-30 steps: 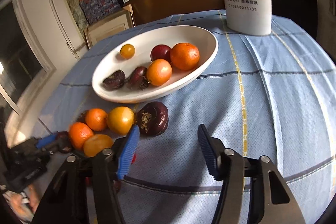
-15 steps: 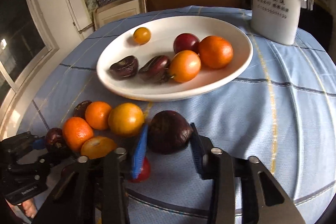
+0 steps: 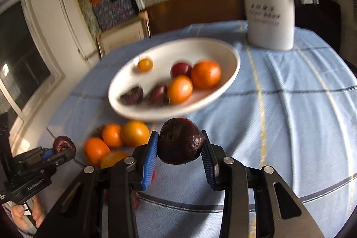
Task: Organize fruits
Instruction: 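Carry both dark plums over the white plate and open both tools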
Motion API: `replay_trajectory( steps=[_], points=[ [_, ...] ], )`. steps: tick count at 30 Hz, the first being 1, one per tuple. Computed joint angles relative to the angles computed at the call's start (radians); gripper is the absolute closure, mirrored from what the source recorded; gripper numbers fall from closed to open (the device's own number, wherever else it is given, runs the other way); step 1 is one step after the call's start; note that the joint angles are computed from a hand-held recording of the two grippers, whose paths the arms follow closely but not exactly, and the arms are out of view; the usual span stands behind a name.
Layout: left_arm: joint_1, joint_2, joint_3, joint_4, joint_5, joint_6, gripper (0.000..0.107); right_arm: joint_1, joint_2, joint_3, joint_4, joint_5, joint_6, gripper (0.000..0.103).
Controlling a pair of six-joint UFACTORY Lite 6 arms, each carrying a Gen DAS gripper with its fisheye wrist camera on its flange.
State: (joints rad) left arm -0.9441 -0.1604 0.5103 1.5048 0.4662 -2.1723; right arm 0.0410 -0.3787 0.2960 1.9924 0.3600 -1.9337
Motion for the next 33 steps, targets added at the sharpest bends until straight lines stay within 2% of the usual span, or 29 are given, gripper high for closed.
replay_trajectory(
  steps=[4, 10, 16, 18, 19, 21, 25, 27, 29, 32, 33],
  points=[
    [0.101, 0.120, 0.204, -0.114, -0.032, 0.241, 0.085, -0.051, 0.024, 0.072, -0.075, 0.029, 0.089, 0.065],
    [0.265, 0.417, 0.571, -0.260, -0.165, 0.506, 0.085, -0.006, 0.278, 0.322, -0.050, -0.002, 0.095, 0.065],
    [0.359, 0.702, 0.869, -0.612, -0.229, 0.885, 0.085, 0.114, 0.518, 0.569, -0.041, -0.061, 0.102, 0.064],
    [0.377, 0.726, 0.877, -0.638, -0.255, 0.901, 0.064, 0.132, 0.561, 0.605, -0.035, -0.073, 0.090, 0.060],
    [0.378, 0.726, 0.870, -0.622, -0.254, 0.893, 0.060, 0.137, 0.564, 0.603, 0.008, -0.089, 0.046, 0.057],
    [0.369, 0.703, 0.833, -0.496, -0.237, 0.780, 0.057, 0.134, 0.550, 0.584, 0.079, -0.093, -0.026, 0.057],
    [0.341, 0.582, 0.695, -0.260, -0.226, 0.516, 0.053, 0.103, 0.465, 0.519, 0.007, -0.067, 0.059, 0.056],
    [0.305, 0.505, 0.607, -0.130, -0.169, 0.370, 0.034, 0.094, 0.378, 0.445, 0.022, -0.066, 0.045, 0.051],
    [0.263, 0.420, 0.499, -0.010, -0.106, 0.218, 0.028, 0.079, 0.290, 0.359, 0.037, -0.050, 0.036, 0.044],
    [0.205, 0.286, 0.324, 0.048, -0.062, 0.097, 0.028, 0.057, 0.189, 0.233, -0.002, -0.019, 0.080, 0.044],
    [0.173, 0.247, 0.266, 0.040, -0.037, 0.067, 0.025, 0.051, 0.167, 0.199, -0.012, -0.011, 0.087, 0.044]
  ],
)
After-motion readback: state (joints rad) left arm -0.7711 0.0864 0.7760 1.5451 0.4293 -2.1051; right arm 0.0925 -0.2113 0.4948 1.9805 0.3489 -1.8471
